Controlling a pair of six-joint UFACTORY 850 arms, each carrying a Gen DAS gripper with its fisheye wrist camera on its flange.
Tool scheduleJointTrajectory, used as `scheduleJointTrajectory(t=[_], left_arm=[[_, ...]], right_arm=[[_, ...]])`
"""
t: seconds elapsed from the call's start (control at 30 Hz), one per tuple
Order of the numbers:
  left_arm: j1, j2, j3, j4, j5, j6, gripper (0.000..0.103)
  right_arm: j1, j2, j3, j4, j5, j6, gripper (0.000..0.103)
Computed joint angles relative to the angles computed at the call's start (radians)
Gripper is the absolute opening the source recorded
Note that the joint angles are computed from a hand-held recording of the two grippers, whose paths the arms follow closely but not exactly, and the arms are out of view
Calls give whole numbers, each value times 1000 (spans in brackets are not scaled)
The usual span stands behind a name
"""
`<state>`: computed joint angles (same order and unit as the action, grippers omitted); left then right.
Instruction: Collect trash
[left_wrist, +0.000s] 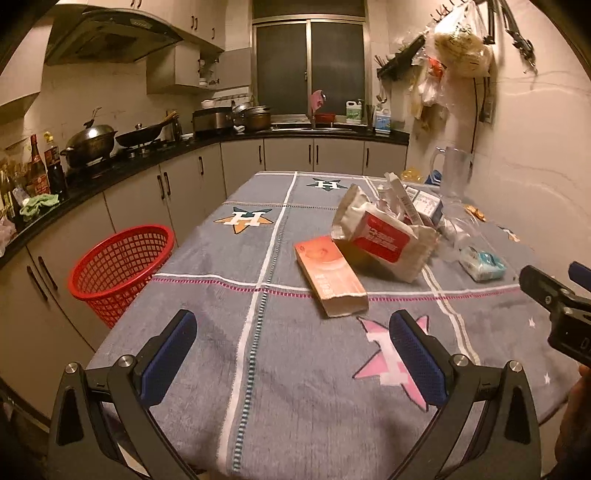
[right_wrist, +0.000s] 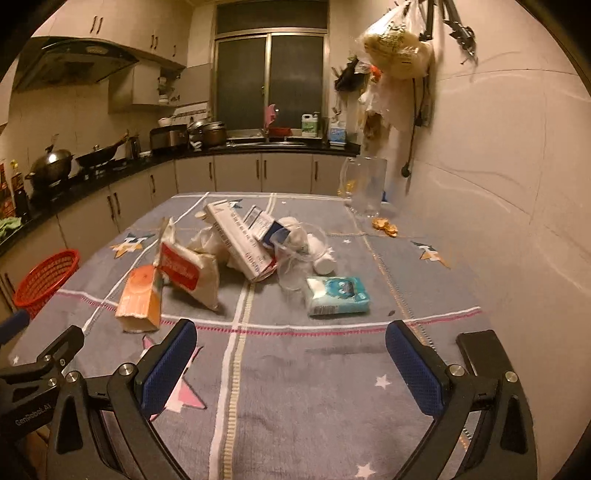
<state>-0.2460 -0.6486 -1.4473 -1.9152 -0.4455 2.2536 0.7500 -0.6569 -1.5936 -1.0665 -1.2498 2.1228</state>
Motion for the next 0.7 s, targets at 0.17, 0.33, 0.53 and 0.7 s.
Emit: scheduleJointTrajectory(t=[0.17, 0.33, 0.53, 0.7], left_arm=[[8, -8, -16, 69, 32, -94, 103], [22, -29, -50, 159, 74, -250, 103], [27, -31, -58, 114, 91, -237, 103], [27, -34, -62, 120, 90, -229, 103]], right_arm=[[1, -13, -2, -19, 55, -10, 103], [-1, -56, -53, 0, 52, -84, 103], [3, -70, -72, -17, 41, -86, 103], [4, -72, -76, -27, 33, -90, 103]])
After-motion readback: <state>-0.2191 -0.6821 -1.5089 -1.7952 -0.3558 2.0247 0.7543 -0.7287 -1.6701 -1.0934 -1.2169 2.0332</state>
